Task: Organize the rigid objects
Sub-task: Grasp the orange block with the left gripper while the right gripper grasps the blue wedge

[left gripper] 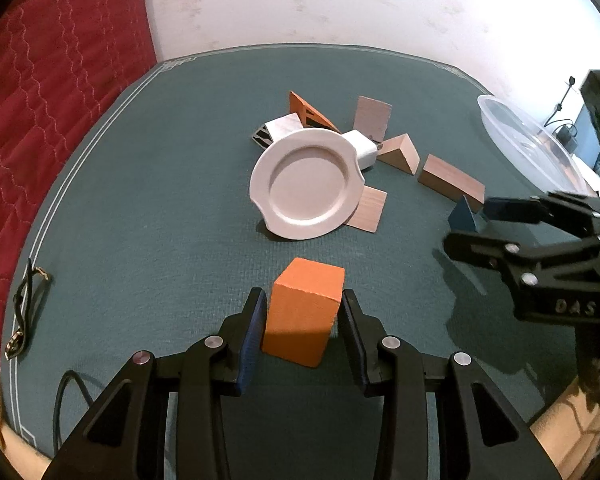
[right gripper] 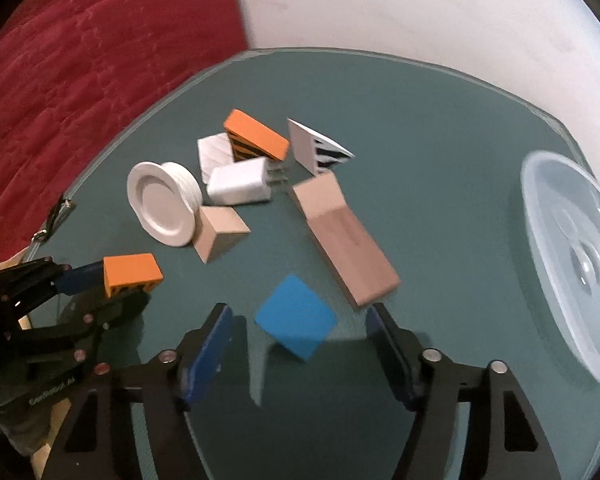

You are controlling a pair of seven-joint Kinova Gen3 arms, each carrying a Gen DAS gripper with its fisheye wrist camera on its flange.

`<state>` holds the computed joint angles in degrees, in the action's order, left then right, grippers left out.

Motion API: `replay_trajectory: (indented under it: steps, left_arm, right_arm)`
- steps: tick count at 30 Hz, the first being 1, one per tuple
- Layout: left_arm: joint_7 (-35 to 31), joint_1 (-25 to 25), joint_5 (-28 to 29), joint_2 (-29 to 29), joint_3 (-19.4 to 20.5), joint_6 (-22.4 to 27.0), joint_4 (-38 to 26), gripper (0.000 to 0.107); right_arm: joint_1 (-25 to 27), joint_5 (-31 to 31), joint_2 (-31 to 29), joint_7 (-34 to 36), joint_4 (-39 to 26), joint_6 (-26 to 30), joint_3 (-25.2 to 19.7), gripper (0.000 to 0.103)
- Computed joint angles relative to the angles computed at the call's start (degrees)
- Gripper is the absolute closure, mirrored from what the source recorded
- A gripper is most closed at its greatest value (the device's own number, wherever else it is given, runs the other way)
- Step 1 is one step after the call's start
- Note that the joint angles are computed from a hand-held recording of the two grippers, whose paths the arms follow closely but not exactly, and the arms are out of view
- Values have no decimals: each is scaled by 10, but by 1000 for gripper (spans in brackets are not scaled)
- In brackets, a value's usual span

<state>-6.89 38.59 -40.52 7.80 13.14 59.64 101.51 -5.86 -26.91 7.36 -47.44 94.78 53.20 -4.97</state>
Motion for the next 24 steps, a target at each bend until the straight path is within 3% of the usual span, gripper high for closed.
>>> replay_trajectory:
  steps: [4,8,10,17,24]
  left_arm:
    - [3,1,-2,1,0,3,-1,69]
    - [3,2,-4,2,0,4,-2,69]
    - [3,2,-5,3,-1,6,-3,69]
    - [1,1,-4,2,-1,5,-2,69]
    - [0,0,-3,1,-2,3,-1,68]
  right_arm:
    - [-3,-1,12,28,-9,-4,-7,38]
    - [7,-13,19,52,-23,21,-7,56]
    - [14,-26,17,65,-21,36,-7,60]
    - [8,-44,-4,100,12,48,-7,60]
    - [-18,-34,-18,89,37,-5,-7,60]
